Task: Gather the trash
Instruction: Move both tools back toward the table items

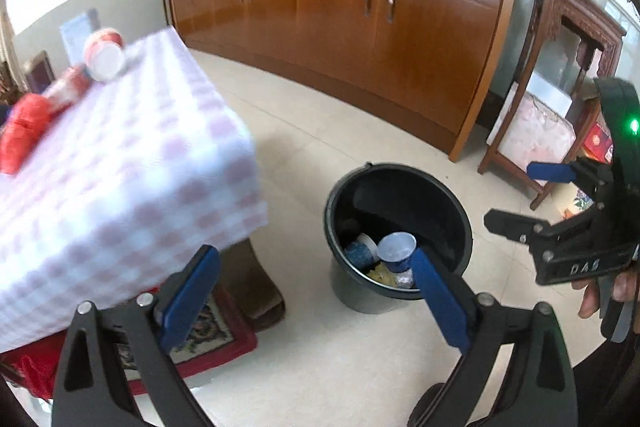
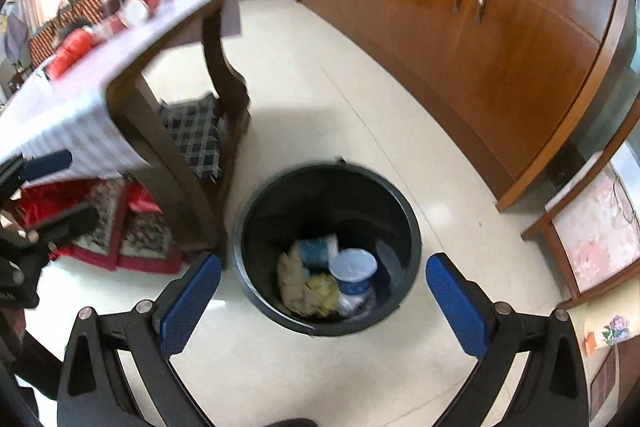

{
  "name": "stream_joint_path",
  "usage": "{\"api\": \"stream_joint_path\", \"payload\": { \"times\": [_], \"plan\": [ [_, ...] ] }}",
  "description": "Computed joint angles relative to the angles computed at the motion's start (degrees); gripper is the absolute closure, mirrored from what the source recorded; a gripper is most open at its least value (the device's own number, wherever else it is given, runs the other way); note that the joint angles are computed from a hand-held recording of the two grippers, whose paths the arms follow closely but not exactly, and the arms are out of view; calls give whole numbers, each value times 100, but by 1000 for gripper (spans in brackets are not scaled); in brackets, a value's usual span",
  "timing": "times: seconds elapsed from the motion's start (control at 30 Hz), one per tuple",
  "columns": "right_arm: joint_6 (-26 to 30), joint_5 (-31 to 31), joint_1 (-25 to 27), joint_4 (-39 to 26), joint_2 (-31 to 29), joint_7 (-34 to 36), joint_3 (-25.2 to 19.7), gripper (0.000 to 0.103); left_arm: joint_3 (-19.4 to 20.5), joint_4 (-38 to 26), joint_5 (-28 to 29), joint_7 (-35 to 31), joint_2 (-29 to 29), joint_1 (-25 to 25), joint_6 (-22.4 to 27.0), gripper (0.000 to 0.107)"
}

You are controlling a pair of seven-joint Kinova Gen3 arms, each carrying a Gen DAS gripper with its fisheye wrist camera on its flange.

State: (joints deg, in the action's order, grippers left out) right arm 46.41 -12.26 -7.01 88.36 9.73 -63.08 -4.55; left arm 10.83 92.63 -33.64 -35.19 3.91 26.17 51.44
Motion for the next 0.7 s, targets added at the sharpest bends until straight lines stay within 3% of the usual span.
{"api": "stream_joint_path", "payload": {
  "times": [0.23,0.57,0.7],
  "plan": [
    [47,-138,-339,-136,-387,-85,-169,0,171,257,-363,536,-611,-153,377,10],
    [132,260,-983,-411,-510,-677,-349,0,674,693,-768,1207,-1438,-903,904,10],
    [244,508,-1303,-653,-435,-1002,-460,0,731,808,-706,1119,-1716,-1264,944,10]
  ]
}}
